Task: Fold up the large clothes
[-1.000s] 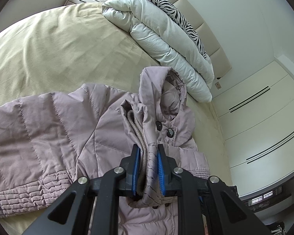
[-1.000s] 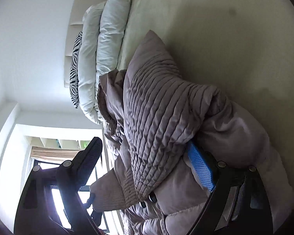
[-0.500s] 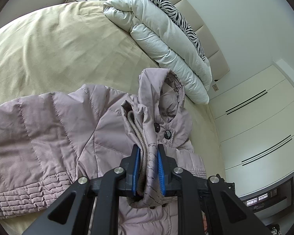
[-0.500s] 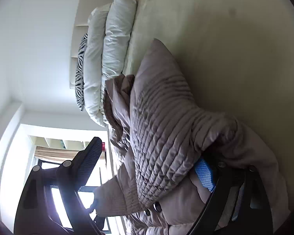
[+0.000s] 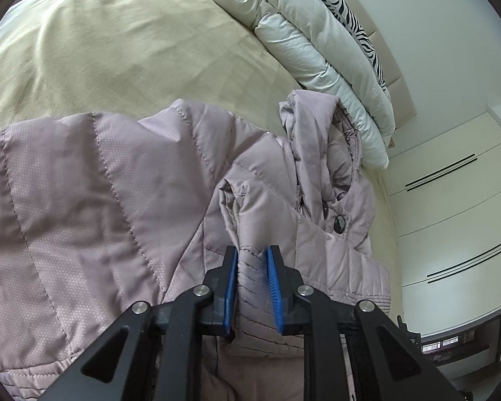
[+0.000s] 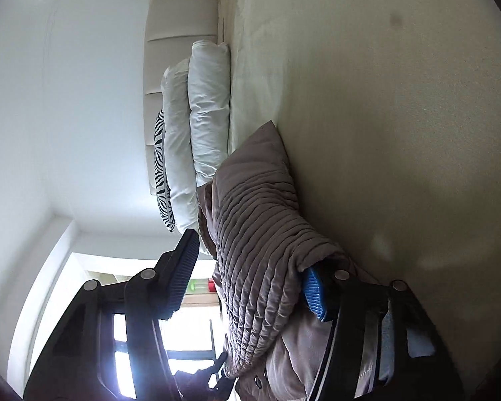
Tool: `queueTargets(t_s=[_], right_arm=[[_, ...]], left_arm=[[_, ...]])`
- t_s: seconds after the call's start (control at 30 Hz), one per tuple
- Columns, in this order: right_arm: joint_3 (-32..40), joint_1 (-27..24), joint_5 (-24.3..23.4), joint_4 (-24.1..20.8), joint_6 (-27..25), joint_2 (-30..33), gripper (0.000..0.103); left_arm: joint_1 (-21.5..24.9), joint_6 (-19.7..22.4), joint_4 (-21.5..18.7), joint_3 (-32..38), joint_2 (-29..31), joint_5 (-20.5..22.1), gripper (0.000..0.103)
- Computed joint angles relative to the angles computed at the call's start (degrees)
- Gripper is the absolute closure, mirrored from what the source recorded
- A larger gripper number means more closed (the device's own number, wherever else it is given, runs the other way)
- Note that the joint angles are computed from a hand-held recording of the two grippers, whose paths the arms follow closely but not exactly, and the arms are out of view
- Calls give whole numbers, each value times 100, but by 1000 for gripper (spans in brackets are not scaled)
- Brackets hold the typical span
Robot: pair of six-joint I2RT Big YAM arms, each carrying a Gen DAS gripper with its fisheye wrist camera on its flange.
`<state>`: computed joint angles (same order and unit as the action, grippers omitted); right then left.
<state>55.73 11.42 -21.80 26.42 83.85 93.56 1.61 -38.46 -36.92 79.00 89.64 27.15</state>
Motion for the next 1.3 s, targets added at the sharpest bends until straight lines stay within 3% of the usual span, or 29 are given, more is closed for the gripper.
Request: queueTargets(t_s=[0.13,0.27,0.4,0.6,0.67,0.73,0.8,0.9,0.97,1.03,1.1,1.17,1.23,1.3], right_arm=[[-51,51,207,-1219,-515,-659,44],[478,140,296,-1745,-1264,-945,43],[1666,274,-234,-1820,-1708,-344,24],[2758,188,-541,-2736,-1367,904,24],[2538,96,-734,-2244,-881,1113,47],[2259,55,-821,-1642,-686,1166,62],[2177,47,-940,-1430,-846,1189,66],[2401,81,-793,-2143,-1450,1054,59],[2425,121,-469,-2254,-1753,857,32],[2463,155,-236,-2194,-1774,754,19],[2678,162,-242,-2482,-1834,803,18],[2900,159,-205,-3088,-1940,937,18],[2787,120,-398,-2864,-1898,1071,20],[2596,102,-447,-2658,-1996,1022,28]], left_arm=[[16,-9,125,-214,-49,-16,77],[8,72,35,-142,-5,-34,77],[-14,139,37,-136,14,-97,76],[-32,314,-63,-101,34,-103,76],[-4,286,-37,-111,50,-9,75],[12,213,48,-159,36,56,75],[13,167,101,-219,-2,71,75],[37,103,114,-289,-93,104,75],[52,96,63,-256,-74,128,74],[65,73,48,-219,-32,123,72],[67,36,106,-238,-13,101,71],[59,48,201,-296,-26,72,68],[64,68,285,-350,-52,125,65],[89,83,282,-378,-121,233,53]])
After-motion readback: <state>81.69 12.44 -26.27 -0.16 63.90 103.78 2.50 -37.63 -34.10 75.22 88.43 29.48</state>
